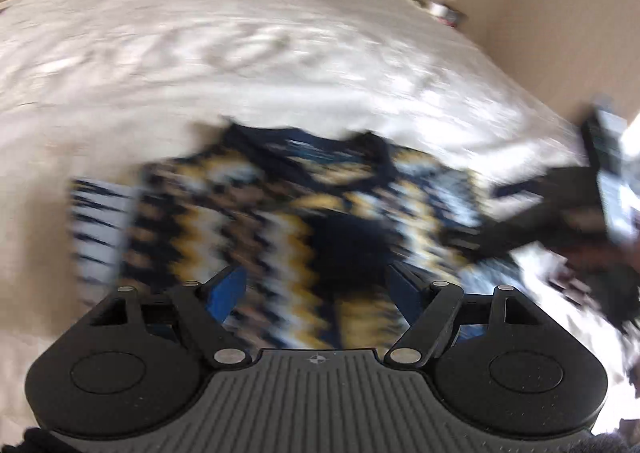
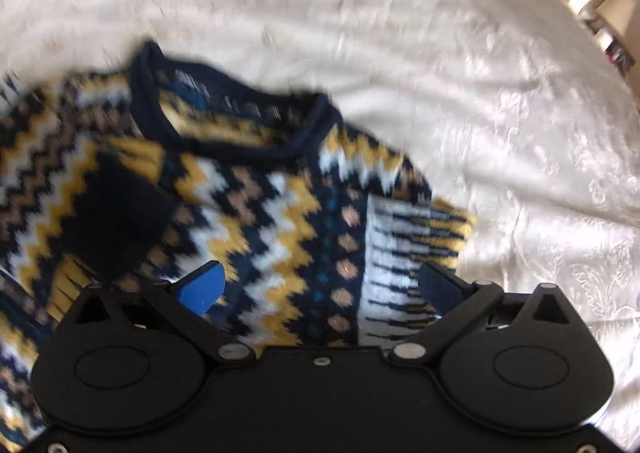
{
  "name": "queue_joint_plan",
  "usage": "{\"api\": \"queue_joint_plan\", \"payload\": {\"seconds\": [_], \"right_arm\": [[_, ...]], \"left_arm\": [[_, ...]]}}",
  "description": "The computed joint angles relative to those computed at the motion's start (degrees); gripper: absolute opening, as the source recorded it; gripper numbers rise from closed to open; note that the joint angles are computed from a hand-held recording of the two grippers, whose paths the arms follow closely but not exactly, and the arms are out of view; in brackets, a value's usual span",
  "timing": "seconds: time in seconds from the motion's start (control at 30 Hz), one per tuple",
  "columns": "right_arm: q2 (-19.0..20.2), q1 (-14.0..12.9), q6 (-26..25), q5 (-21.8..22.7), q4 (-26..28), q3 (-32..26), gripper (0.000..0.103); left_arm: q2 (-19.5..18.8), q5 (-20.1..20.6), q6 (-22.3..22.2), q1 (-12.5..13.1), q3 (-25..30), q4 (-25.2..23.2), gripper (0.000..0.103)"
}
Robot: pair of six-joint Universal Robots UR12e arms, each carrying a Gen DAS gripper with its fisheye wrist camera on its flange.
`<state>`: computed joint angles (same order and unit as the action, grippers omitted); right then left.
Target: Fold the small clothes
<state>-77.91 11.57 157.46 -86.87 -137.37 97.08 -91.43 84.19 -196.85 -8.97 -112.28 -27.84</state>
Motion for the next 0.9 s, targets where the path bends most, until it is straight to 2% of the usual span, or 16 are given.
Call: {"api": "queue_joint_plan", "payload": {"seconds": [0.1, 0.2, 0.3, 0.43, 0.5, 0.53, 0.57, 0.7, 0.77, 0.8, 0.83, 0.9], "right_arm": [[-1.8, 0.5, -1.3, 2.0, -5.1, 2.3, 0.103], [-2.6, 1.5, -4.2, 4.8, -9.4, 3.7, 0.103], [-2.3, 3.8, -9.1, 3.5, -11.2, 3.9, 0.103], [-1.6, 6.2, -16.2, 2.5, -10.7, 3.7, 0.102], [-1.1, 7.2, -18.7, 1.9, -9.7, 3.2, 0.094], [-0.8, 7.7, -19.8, 1.3, -9.4, 3.0, 0.08], [-0.4, 8.3, -20.9, 0.3, -8.9, 2.8, 0.07], [0.7, 9.5, -23.2, -0.9, -6.2, 2.1, 0.058], [0.7, 9.3, -24.5, 0.3, -5.3, 1.9, 0.045], [0.6, 9.0, -24.4, 1.1, -5.3, 1.9, 0.041], [0.4, 8.8, -23.9, 1.4, -6.2, 2.1, 0.03], [0.1, 7.8, -21.5, 2.3, -7.6, 2.4, 0.026]], "left_arm": [[-0.9, 3.9, -2.2, 1.9, 0.3, -3.2, 0.076], [-1.3, 5.2, -6.6, 3.8, 0.2, -6.9, 0.075], [-1.1, 2.7, -9.4, 5.2, -0.8, -5.1, 0.075], [-1.0, 2.9, -8.3, 4.9, -0.9, -4.7, 0.075], [-0.8, 2.5, -8.1, 5.0, -1.2, -4.0, 0.075], [-0.4, 2.1, -8.1, 5.3, -1.8, -3.5, 0.075], [0.0, 1.6, -8.3, 5.6, -2.1, -3.2, 0.075], [0.8, 0.6, -7.9, 6.1, -2.9, -3.0, 0.075], [0.9, 0.4, -7.3, 6.1, -3.0, -3.0, 0.076], [1.0, 0.4, -7.1, 6.1, -2.9, -3.1, 0.076], [1.0, 0.5, -7.1, 6.1, -3.0, -3.0, 0.076], [1.1, 0.5, -7.6, 6.0, -3.1, -2.8, 0.076]]}}
